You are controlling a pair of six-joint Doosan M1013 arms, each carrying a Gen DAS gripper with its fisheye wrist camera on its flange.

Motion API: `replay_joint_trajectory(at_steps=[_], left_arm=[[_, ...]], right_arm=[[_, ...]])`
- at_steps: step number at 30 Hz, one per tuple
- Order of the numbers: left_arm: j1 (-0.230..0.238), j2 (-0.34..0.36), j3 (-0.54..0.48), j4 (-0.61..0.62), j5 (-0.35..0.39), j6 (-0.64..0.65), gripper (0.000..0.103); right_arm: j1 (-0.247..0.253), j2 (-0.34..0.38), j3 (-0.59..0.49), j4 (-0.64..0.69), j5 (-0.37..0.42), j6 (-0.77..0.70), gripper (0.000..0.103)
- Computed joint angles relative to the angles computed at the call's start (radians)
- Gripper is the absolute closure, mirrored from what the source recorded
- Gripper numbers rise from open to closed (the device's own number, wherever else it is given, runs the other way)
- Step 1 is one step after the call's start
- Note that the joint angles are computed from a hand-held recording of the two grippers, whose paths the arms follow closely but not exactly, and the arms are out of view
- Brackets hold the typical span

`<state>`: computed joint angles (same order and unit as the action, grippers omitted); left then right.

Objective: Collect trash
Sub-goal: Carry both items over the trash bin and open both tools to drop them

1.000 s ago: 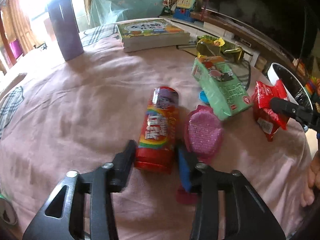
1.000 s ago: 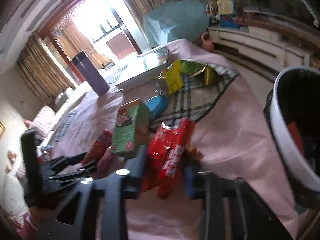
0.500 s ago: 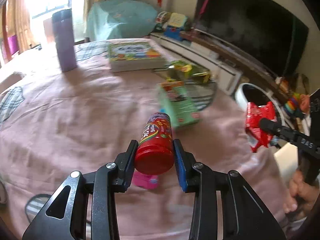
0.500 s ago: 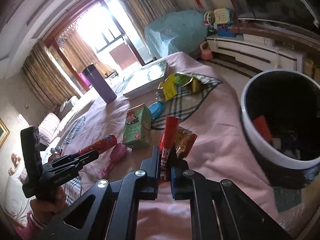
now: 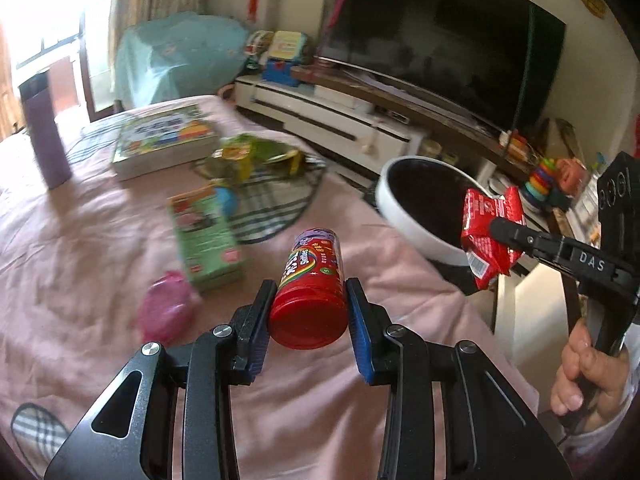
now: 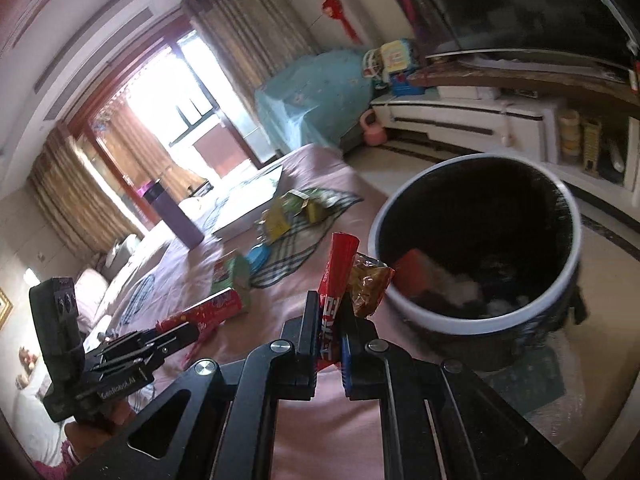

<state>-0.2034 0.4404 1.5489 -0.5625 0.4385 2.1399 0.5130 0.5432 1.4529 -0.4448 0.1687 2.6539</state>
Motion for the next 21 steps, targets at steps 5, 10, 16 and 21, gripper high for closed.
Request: replay_joint_trajectory(at_steps=[5, 10, 16, 21], left_arm=[[-0.034, 0.013, -0.028, 0.005, 0.007, 0.010, 0.069], [-0.064, 0.028, -0.064, -0.004, 0.011, 0.028, 0.069], [-0.097, 0.056, -0.119, 0.017, 0.027, 0.021, 0.069], [-0.116, 0.088, -0.165, 0.039, 0.056, 0.001, 0.070]], right_arm=[[-0.016, -0.019, 0.029, -0.191, 0.004, 0.213, 0.095], [-0.035, -0.028, 0.042, -0.280, 0.013, 0.307, 0.095], [-0.059, -0.022, 0.037, -0.242, 0.032, 0.275, 0.095], [-0.076, -0.010, 0.024, -0.152, 0.040, 0.186, 0.095]])
